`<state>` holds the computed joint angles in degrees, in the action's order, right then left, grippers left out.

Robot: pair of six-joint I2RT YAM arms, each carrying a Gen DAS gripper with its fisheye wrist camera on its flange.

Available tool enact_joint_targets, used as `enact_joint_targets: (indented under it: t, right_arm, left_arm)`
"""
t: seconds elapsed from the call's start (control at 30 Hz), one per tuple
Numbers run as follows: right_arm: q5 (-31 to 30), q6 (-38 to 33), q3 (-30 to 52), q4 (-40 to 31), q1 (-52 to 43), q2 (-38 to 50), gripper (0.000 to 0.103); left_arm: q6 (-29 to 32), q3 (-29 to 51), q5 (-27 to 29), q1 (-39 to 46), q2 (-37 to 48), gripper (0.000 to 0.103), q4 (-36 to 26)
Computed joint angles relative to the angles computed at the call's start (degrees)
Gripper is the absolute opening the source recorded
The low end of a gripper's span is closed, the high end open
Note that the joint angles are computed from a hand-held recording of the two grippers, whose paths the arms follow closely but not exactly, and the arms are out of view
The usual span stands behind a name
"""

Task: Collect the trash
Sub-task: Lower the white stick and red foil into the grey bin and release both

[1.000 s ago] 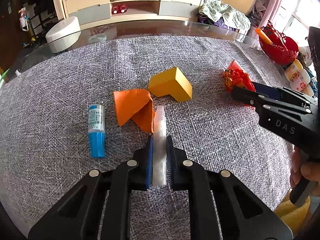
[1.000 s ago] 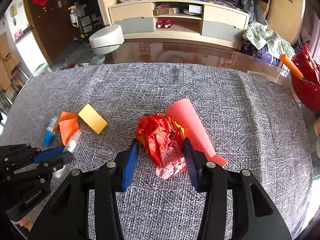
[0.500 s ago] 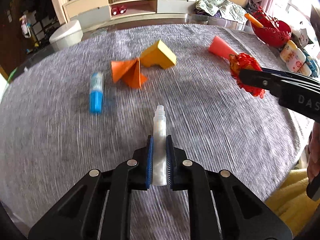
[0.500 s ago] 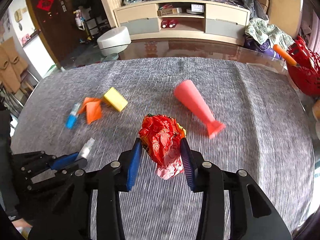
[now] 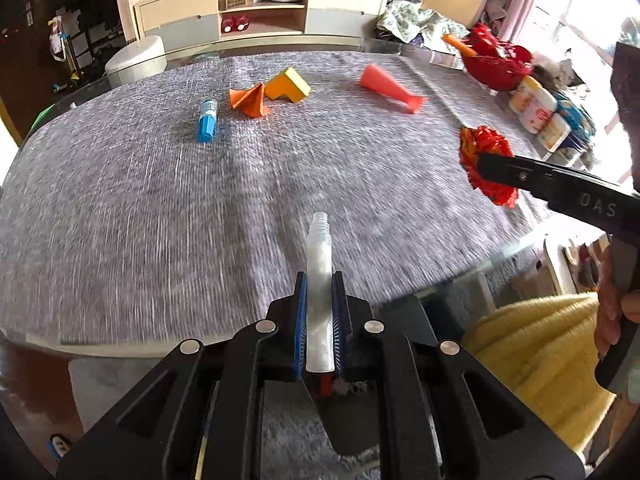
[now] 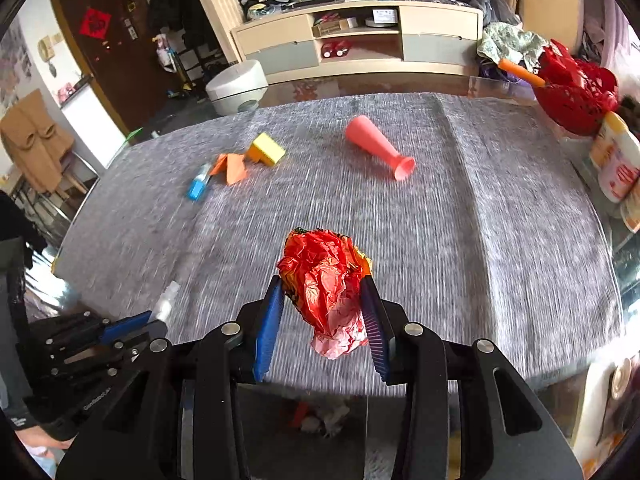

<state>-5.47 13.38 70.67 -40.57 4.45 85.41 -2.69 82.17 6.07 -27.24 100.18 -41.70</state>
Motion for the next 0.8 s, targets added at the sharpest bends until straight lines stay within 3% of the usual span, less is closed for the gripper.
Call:
enact_joint_targets:
  t: [0.33,0.8]
  right_arm:
    - [0.57,3.72,-13.98,-0.28,4.21,-11.19,0.040]
    - [1.28,9.02,-27.09,2.37,8.99,-14.62,0.040]
  left_arm:
    - [-2.75,-15.46,1.00,-3.98,-13.50,0.011,2.94]
    - [-7.48,-28.70,2.06,-8.19,-14.49,0.011,8.57]
